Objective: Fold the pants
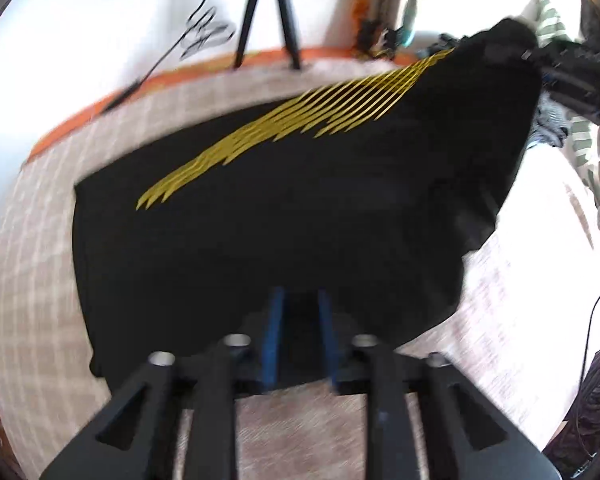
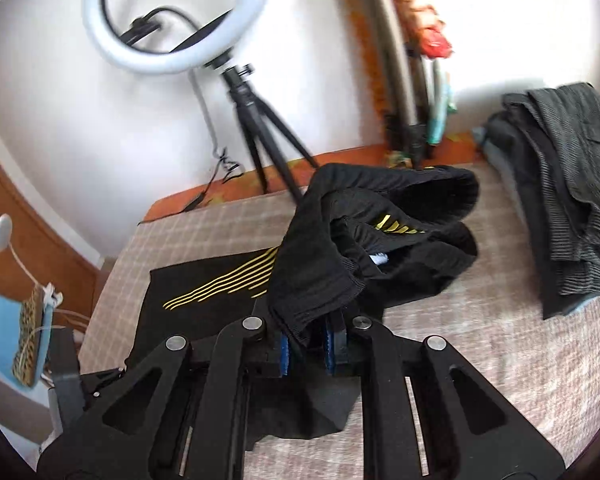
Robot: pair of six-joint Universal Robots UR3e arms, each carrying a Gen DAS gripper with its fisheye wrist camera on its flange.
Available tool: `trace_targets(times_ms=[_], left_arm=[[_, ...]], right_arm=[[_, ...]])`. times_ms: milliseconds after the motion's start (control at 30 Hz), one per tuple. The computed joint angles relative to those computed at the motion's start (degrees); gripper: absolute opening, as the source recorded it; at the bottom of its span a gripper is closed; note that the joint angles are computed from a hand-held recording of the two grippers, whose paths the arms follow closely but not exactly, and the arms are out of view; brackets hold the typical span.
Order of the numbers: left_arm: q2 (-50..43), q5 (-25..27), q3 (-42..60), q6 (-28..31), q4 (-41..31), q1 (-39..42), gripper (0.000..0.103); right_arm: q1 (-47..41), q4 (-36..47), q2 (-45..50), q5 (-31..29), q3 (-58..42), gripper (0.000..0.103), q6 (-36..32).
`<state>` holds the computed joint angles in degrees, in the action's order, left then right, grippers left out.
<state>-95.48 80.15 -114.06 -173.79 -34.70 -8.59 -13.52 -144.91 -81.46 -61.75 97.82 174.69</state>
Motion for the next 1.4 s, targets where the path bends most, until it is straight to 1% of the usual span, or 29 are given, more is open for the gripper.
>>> trace_targets(times_ms=[67, 100, 267, 333, 400, 467, 600, 667, 733, 800, 833, 900, 933, 1033, 1100, 1133, 1167, 1200, 1233, 1300, 1367, 1400], left_arm=[[0.7, -1.5, -2.6, 0.3, 2.2, 1.6, 0.047], [1.0, -2.1, -3.7, 0.6, 3.5, 1.9, 0.049], [5.2, -1.9, -7.5, 1.0, 5.1, 3.2, 0.050], [9.2, -1.8, -10.0, 1.5, 4.4, 5.5, 0.050], [13.5, -3.2, -12.4, 2.4, 3.2, 9.1, 0.050], [19.8, -6.6, -15.5, 4.7, 0.0, 14.5, 0.050], [31.2, -10.5, -19.7, 9.4, -7.5, 25.0, 0.050], [38.1, -14.1, -21.3, 12.6, -14.0, 32.3, 0.050], [43.9, -17.9, -22.1, 17.1, -21.7, 40.0, 0.050], [47.7, -19.6, -22.9, 20.2, -26.2, 45.2, 0.050], [47.7, -19.6, -23.0, 20.5, -26.0, 46.1, 0.050], [50.1, -20.8, -23.2, 23.5, -30.0, 50.2, 0.050], [49.6, -21.0, -23.3, 23.8, -29.5, 50.8, 0.050], [51.6, -22.5, -23.9, 26.7, -32.3, 54.4, 0.050], [52.3, -23.8, -23.9, 28.6, -34.5, 56.7, 0.050], [52.6, -24.1, -24.1, 29.0, -34.9, 57.2, 0.050], [52.8, -24.7, -24.1, 29.5, -35.6, 57.8, 0.050], [52.6, -25.1, -24.0, 29.6, -35.5, 58.0, 0.050], [53.2, -25.7, -23.9, 30.4, -36.8, 58.7, 0.050], [53.2, -26.3, -23.7, 30.5, -36.9, 58.6, 0.050], [52.9, -26.5, -23.6, 30.1, -36.4, 57.9, 0.050], [52.8, -26.8, -23.5, 29.9, -36.1, 57.6, 0.050]], right_arm=[[1.7, 0.0, -0.3, -1.0, 0.2, 0.014, 0.0], [2.9, -0.1, -0.1, -1.8, -0.1, 0.014, 0.3], [8.2, -1.3, 1.2, -5.5, -1.6, 0.013, 0.5], [11.1, -1.7, 3.1, -7.6, -3.4, 0.013, 0.4], [14.2, -2.2, 4.7, -9.7, -4.9, 0.013, 0.2], [17.3, -2.5, 6.6, -11.4, -6.5, 0.013, 0.0], [25.2, -3.5, 12.5, -16.0, -11.2, 0.012, -0.5], [29.4, -3.5, 16.4, -19.0, -14.4, 0.011, -1.0], [33.5, -3.4, 20.7, -22.3, -17.5, 0.011, -1.9], [36.3, -2.8, 23.6, -24.2, -19.6, 0.010, -2.8], [37.6, -2.9, 24.6, -25.2, -20.1, 0.010, -3.1], [39.8, -3.1, 26.3, -27.1, -21.2, 0.010, -3.9], [40.3, -3.3, 26.5, -27.2, -21.1, 0.010, -4.1], [41.7, -3.2, 27.0, -27.4, -21.5, 0.010, -5.1], [42.0, -3.0, 27.3, -26.6, -21.8, 0.010, -6.4], [41.7, -1.8, 27.2, -25.1, -22.0, 0.010, -7.3], [41.4, -0.5, 27.2, -23.5, -22.4, 0.012, -8.0], [40.4, 1.4, 26.2, -20.8, -21.9, 0.013, -9.1], [39.3, 3.1, 24.9, -18.2, -21.2, 0.018, -10.0], [35.9, 5.5, 20.9, -12.4, -18.1, 0.028, -11.5], [31.1, 7.4, 16.0, -5.1, -14.1, 0.055, -13.3], [28.2, 8.8, 13.5, -0.9, -12.4, 0.061, -14.5]])
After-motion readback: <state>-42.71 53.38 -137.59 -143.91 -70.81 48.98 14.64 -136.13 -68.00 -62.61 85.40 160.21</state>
